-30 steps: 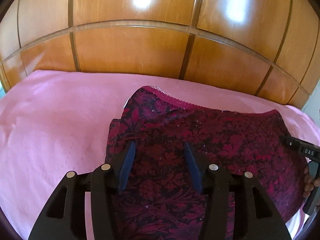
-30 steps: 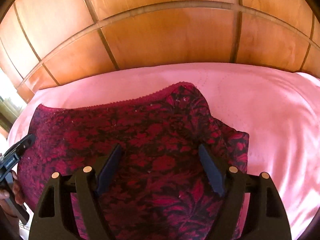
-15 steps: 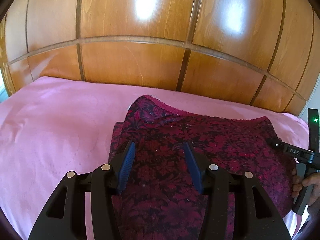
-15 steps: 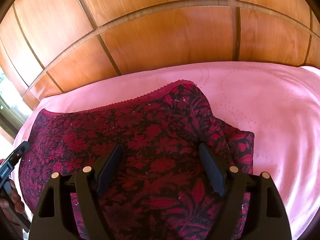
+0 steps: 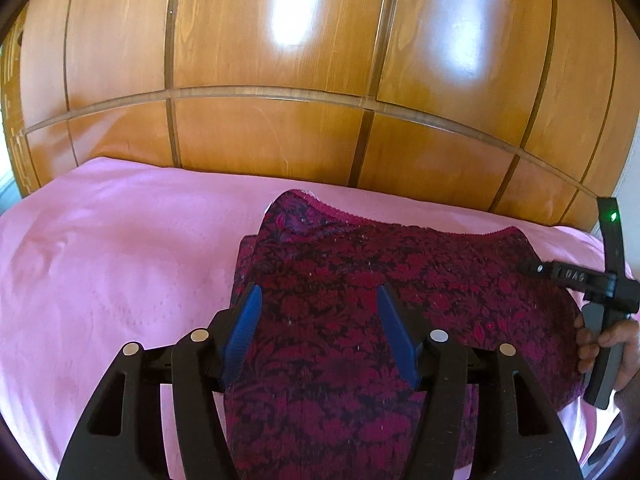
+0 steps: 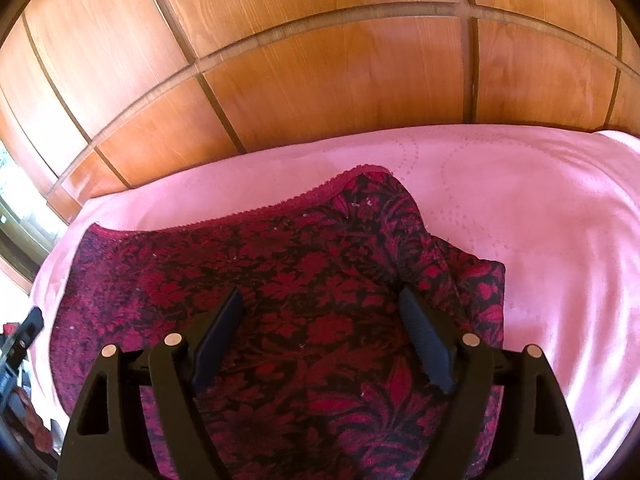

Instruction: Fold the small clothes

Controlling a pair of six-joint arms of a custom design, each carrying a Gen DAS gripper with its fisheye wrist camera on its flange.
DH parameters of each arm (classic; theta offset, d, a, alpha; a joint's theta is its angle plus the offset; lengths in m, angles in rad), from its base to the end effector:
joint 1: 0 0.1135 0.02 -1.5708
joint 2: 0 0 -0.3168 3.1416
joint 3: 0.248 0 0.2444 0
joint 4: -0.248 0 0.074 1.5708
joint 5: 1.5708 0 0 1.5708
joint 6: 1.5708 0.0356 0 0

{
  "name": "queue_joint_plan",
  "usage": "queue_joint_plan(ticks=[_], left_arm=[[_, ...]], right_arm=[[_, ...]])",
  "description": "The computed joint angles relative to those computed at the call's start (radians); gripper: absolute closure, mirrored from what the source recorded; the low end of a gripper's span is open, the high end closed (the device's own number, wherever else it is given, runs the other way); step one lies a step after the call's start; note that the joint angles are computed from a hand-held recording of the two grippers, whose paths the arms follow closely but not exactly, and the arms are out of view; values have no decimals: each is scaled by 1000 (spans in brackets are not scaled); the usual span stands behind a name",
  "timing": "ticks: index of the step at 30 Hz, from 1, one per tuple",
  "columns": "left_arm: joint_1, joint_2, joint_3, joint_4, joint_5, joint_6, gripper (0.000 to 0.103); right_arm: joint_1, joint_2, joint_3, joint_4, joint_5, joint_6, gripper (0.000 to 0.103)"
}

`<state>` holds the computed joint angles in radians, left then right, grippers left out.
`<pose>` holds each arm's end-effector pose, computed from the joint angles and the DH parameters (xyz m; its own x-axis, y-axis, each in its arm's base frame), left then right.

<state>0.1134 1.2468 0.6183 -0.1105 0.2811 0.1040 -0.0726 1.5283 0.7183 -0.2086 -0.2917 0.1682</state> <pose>0.2257 0.0158 0.2502 -0.6557 0.0257 -0.7545 0.1640 0.9804 -0.1091 0.2701 -0.0094 0.2077 -0.8507 0.2226 -0.4762 0.0623 0.9422 0.3292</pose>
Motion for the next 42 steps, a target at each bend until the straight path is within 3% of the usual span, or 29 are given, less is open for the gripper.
queue_joint_plan(ticks=[8,15,17,20,22,26,28,33,36,42], left_arm=[[60,-52,-41,-43,48,22,44],[134,-96,-92,-78,104,94,44],[131,-77,-107,-75,71,98,44],[156,30,-96,-82,69,104,43],[195,84,-86,-90,103,87,35],[250,56,-75,-131,156,84,35],[265,5,-81,-147,162,100,35],[308,-122,-73,-213,229,143,35],[308,-177,-70,-257,282,164,35],[158,-172,-87,-273,258,171,35]], right_arm=[[-80,-115,-24,-59,-59,-14,20],[-292,-219,-91,-174,-151,-111,23],[-384,-222,-112,-229,-228,-179,26],[-426,-222,-153,-265,-214,-258,47],[-453,-223,-178,-269,-248,-292,53],[-482,-209,-187,-272,-284,-298,49],[-509,-206,-183,-270,-310,-303,23],[-580,-160,-177,-265,-366,-346,22],[-583,-134,-183,-228,-391,-337,27],[-575,-65,-171,-147,-431,-310,28]])
